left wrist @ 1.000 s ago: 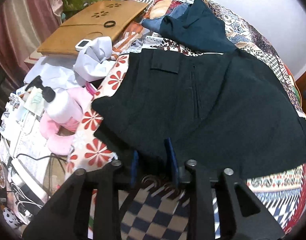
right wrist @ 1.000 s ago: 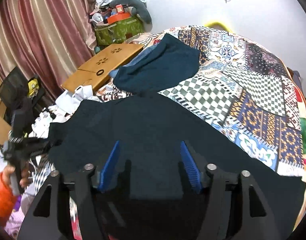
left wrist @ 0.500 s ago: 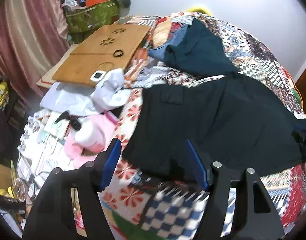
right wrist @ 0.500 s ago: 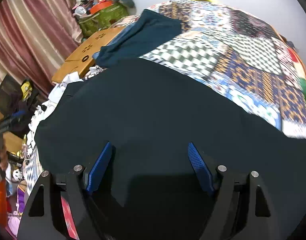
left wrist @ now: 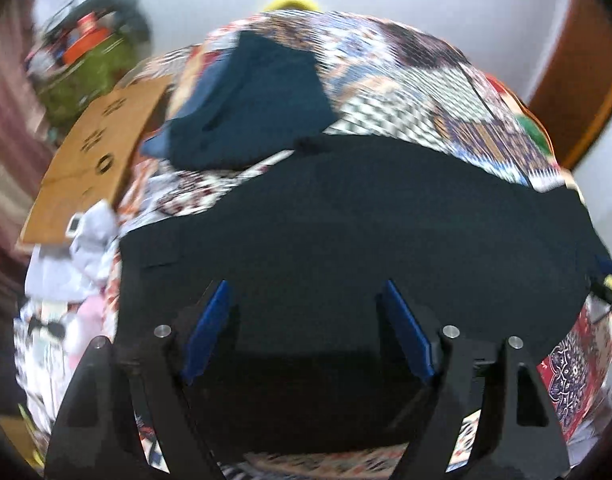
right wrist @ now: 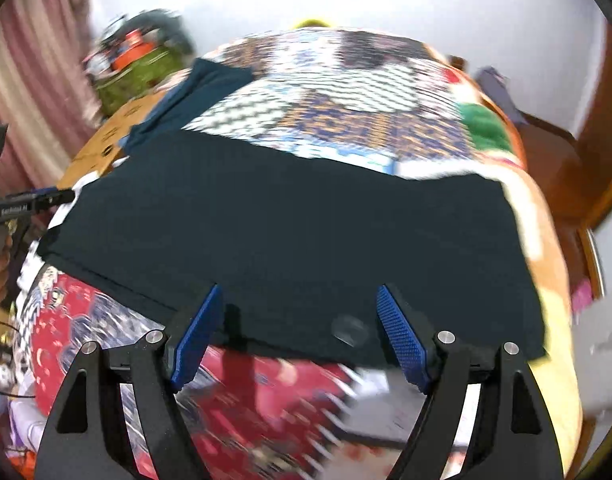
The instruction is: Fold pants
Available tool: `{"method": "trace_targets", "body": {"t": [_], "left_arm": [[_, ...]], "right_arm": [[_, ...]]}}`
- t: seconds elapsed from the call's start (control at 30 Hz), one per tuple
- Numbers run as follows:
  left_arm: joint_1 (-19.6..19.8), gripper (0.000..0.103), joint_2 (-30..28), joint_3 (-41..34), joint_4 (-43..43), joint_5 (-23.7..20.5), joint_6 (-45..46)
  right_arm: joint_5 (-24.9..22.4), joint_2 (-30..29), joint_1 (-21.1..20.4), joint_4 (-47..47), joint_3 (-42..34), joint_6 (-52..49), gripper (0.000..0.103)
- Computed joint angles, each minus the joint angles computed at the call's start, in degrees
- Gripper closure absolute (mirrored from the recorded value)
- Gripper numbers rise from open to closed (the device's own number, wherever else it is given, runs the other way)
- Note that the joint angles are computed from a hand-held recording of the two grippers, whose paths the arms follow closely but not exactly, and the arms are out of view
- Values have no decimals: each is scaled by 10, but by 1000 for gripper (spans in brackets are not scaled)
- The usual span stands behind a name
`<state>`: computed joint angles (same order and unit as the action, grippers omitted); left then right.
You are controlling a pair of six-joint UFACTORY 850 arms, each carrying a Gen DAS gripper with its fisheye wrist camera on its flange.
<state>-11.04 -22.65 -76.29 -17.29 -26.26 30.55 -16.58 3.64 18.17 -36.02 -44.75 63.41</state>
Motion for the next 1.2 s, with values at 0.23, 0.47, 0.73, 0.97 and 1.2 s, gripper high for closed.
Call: {"method": "trace_targets", "body": {"t": [0.23, 0.47, 0.73, 0.97, 1.2], "left_arm": [[-36, 23, -23, -19, 23, 0, -8], [-52, 23, -45, -45, 41, -16, -26], [-68, 22, -62, -65, 71, -20, -58], [-75, 14, -65, -65, 75, -8, -58], [-73, 12, -69, -68, 53, -11, -38]], "right_arm": [[-27, 62, -19, -38, 63, 117, 27], [16, 80, -42, -9, 98, 136, 27], [63, 72, -66, -157, 105, 304, 36], [74, 69, -104, -249, 104, 413, 77], [76, 79, -130, -349, 110, 487, 96]]}}
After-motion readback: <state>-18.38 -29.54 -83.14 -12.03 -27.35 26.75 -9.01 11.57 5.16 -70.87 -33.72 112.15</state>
